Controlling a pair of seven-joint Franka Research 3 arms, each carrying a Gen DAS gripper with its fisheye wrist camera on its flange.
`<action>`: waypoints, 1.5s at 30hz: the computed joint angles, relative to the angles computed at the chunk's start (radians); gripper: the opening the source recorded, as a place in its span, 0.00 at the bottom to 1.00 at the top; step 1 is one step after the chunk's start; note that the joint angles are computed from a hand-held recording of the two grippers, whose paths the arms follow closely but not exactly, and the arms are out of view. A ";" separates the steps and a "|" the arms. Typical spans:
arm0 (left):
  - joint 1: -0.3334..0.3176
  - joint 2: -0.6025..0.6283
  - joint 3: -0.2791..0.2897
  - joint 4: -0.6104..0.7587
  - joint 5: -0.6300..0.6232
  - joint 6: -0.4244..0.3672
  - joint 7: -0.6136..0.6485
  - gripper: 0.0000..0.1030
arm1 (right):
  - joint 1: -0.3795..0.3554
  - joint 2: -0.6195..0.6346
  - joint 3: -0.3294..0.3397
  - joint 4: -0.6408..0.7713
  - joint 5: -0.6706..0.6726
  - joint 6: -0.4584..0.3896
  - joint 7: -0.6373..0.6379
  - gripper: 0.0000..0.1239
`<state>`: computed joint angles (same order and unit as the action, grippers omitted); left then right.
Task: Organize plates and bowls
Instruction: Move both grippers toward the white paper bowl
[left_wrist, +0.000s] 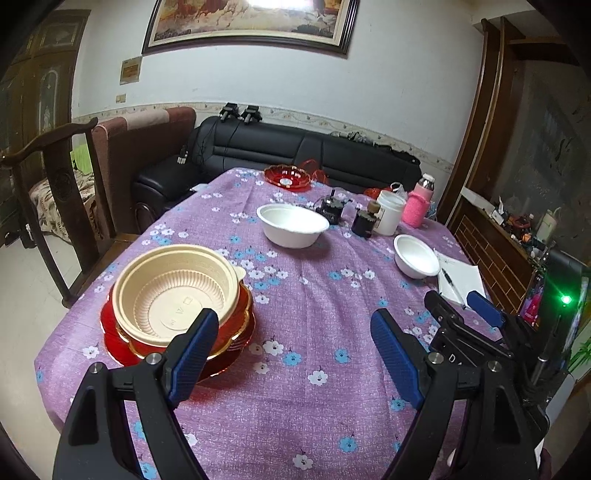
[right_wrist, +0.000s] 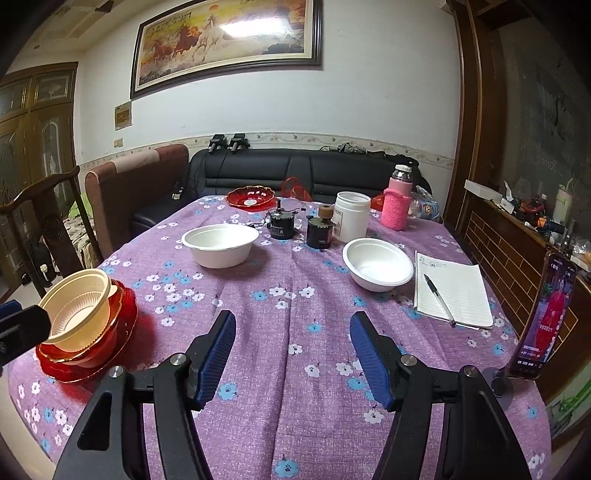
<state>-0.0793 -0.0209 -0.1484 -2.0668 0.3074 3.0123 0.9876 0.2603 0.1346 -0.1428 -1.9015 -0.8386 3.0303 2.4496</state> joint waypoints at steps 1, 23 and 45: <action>0.003 -0.011 0.002 -0.010 0.012 0.017 -0.012 0.81 | 0.004 -0.004 -0.003 -0.001 -0.009 -0.001 0.011 0.55; -0.214 -0.115 0.212 0.138 -0.582 0.034 0.677 0.89 | -0.109 -0.097 0.106 0.178 -0.117 0.016 0.148 0.61; 0.058 0.388 -0.024 0.767 -0.289 -0.335 0.382 0.90 | -0.113 0.450 0.194 0.787 0.691 -0.242 -0.611 0.65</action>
